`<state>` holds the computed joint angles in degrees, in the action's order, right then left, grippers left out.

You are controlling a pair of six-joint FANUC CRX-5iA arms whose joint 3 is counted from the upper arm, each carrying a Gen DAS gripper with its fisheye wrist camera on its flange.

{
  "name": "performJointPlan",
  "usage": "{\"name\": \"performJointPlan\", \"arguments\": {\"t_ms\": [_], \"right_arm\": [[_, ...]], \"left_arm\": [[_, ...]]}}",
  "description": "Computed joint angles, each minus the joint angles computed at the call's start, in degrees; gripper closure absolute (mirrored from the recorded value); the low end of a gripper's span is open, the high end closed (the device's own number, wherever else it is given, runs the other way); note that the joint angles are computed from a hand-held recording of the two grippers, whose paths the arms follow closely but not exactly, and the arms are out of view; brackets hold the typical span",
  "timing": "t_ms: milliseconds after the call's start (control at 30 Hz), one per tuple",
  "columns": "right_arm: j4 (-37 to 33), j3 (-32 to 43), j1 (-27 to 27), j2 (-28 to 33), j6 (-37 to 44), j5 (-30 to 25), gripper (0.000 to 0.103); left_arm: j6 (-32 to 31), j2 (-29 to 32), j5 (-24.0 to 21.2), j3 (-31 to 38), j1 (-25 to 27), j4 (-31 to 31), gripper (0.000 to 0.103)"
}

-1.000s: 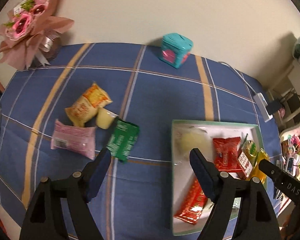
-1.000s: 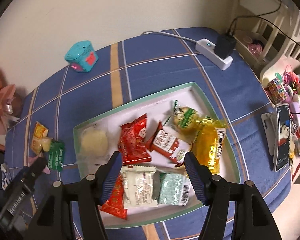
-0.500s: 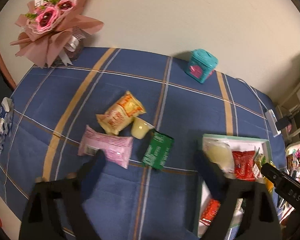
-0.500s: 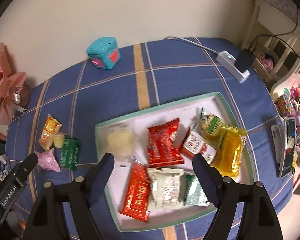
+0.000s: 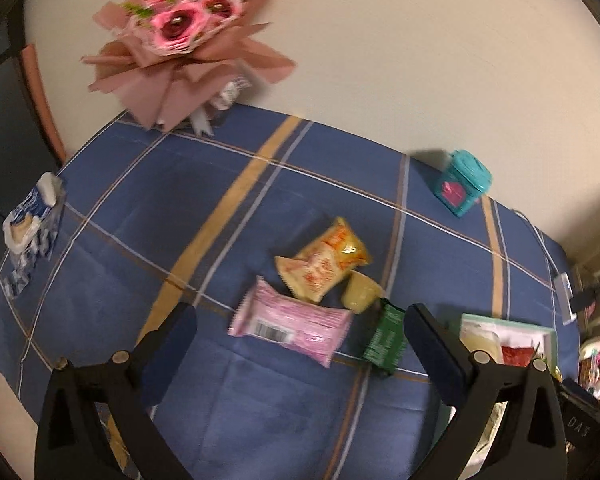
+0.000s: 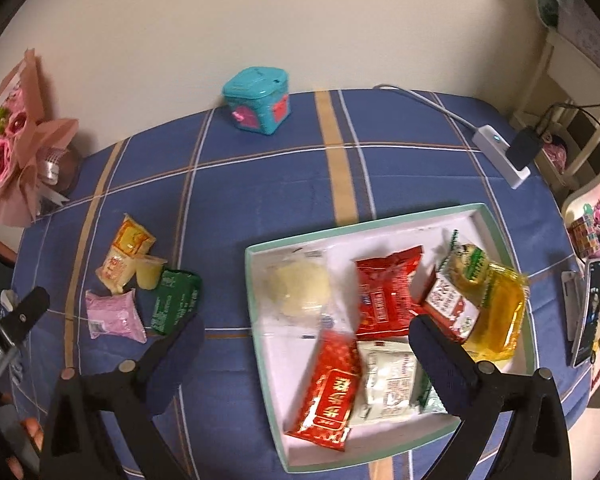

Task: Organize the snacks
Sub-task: 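Withdraw both tools from the tray back over the snack pile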

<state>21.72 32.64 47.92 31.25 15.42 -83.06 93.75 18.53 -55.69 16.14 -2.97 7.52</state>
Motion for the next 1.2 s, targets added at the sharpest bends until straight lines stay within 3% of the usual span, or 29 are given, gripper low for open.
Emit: {"name": "performJointPlan", "arguments": {"t_ms": [500, 800, 867, 967, 1200], "right_arm": [[-1.2, 14.7, 1.6, 9.9, 5.9, -2.7, 0.000], [-2.1, 21.8, 1.7, 14.7, 9.5, -3.9, 0.000], [-1.6, 20.3, 1.6, 14.5, 10.0, -1.3, 0.000], [-4.1, 23.8, 1.0, 17.5, 11.8, -3.5, 0.000], [-6.1, 24.4, 0.2, 19.7, 12.5, -2.0, 0.000]], "left_arm": [[4.0, -0.3, -1.4, 0.4, 5.5, -4.2, 0.000], [5.0, 2.6, -3.3, 2.9, 5.1, -4.9, 0.000], [4.6, 3.9, -4.3, 3.6, 4.7, -4.2, 0.000], [3.8, 6.3, -6.1, 4.7, 3.8, -2.8, 0.000], [3.6, 9.7, -6.8, 4.9, 2.5, 1.1, 0.000]]}}
